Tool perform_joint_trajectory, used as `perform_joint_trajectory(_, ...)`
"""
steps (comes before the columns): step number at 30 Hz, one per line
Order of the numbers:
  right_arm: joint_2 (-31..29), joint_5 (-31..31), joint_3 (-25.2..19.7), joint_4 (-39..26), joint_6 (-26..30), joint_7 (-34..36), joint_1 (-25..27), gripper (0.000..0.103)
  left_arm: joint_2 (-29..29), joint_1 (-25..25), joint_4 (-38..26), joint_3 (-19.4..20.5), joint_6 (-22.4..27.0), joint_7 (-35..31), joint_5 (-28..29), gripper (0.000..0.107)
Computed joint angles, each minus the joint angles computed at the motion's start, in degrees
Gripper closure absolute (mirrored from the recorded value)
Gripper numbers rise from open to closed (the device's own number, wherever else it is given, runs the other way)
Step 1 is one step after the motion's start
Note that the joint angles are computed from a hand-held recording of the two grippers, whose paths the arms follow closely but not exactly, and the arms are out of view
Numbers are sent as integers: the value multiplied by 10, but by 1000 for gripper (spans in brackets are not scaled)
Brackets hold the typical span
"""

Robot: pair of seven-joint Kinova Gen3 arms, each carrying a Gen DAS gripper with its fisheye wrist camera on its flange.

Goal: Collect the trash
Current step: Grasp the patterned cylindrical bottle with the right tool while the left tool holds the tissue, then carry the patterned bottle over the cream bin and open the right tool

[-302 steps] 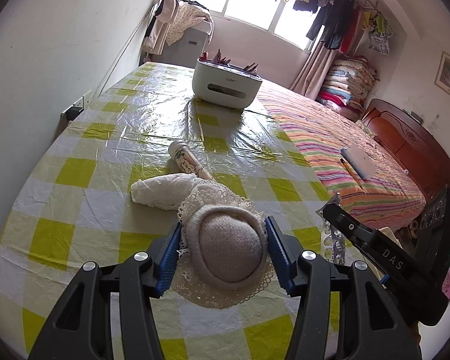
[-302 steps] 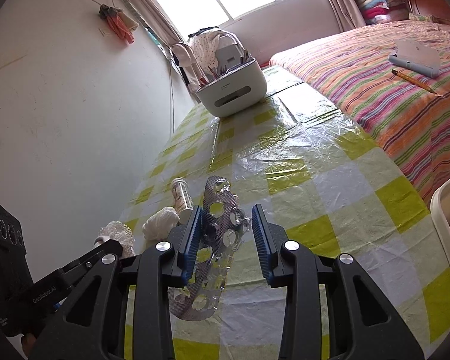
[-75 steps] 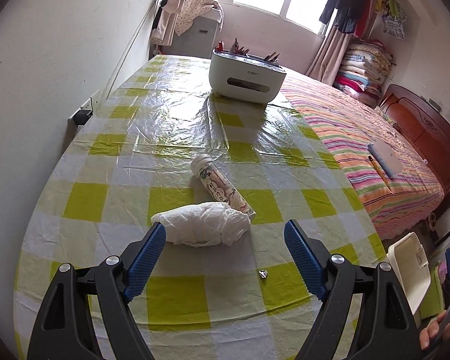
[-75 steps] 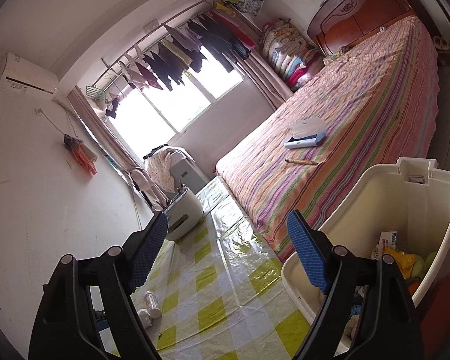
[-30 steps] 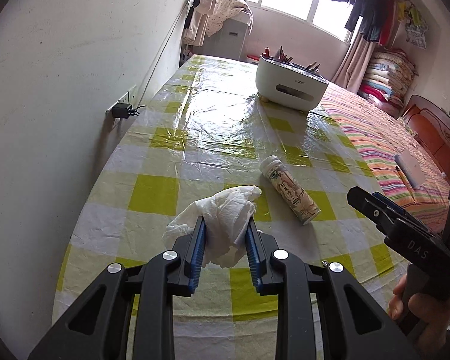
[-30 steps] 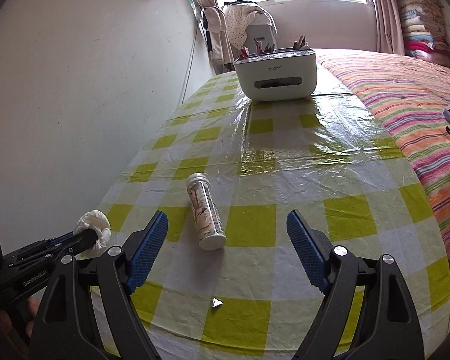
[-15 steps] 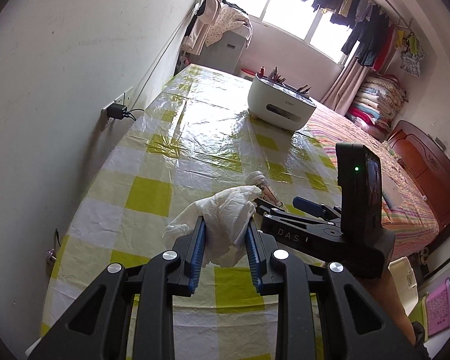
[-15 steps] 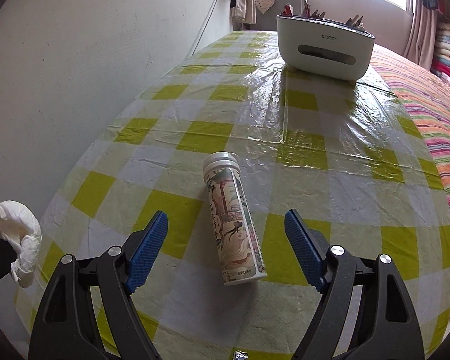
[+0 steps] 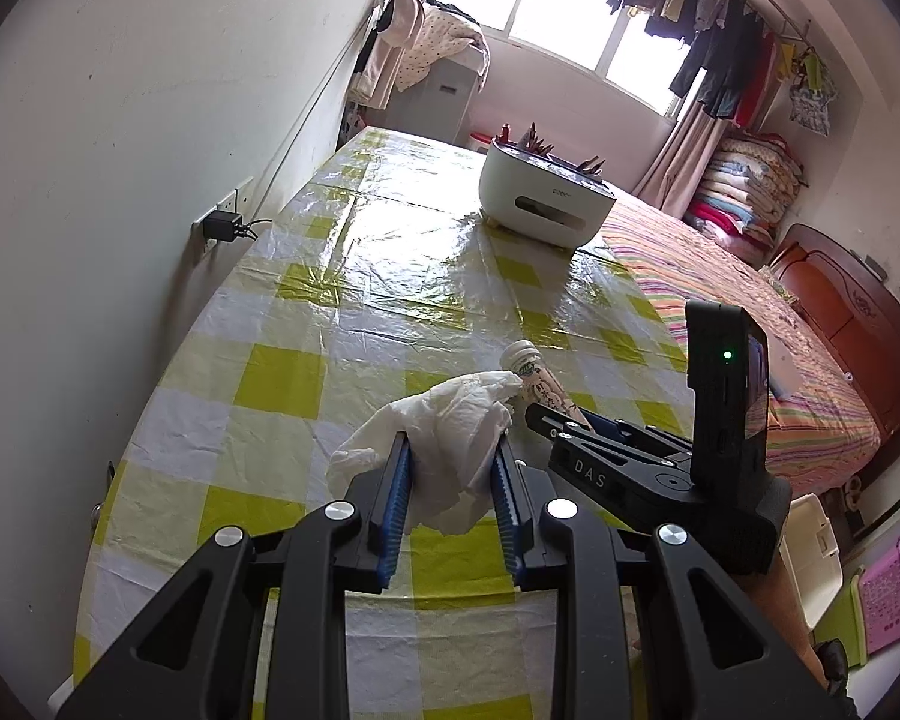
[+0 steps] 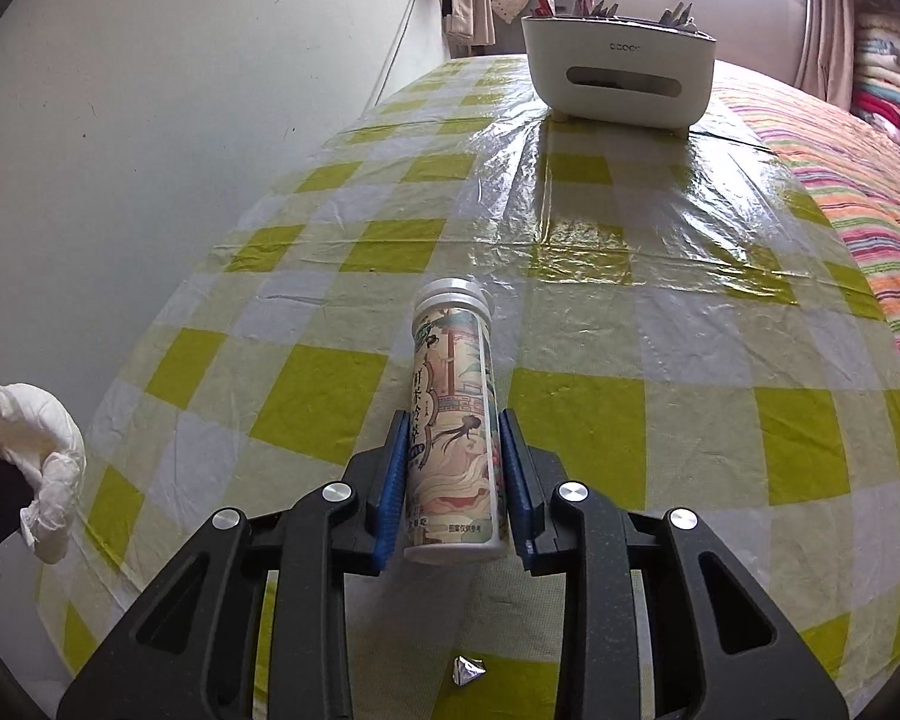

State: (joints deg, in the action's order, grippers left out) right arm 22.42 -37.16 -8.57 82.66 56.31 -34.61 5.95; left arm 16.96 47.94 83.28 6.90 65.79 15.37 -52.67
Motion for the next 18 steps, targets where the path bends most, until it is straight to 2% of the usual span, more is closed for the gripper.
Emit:
perform_joint_trajectory(3, -16, -36, -3, 14, 9, 31, 32, 75, 6, 4, -8, 0, 0, 3, -6, 82)
perform_joint_trajectory(10, -29, -146, 23, 26, 90, 101, 119, 75, 27, 26, -37, -5, -5, 1, -20, 82)
perform_joint_trajectory(18, -13, -228, 58, 21, 180, 123, 198, 75, 59, 52, -83, -20, -19, -37, -16, 82)
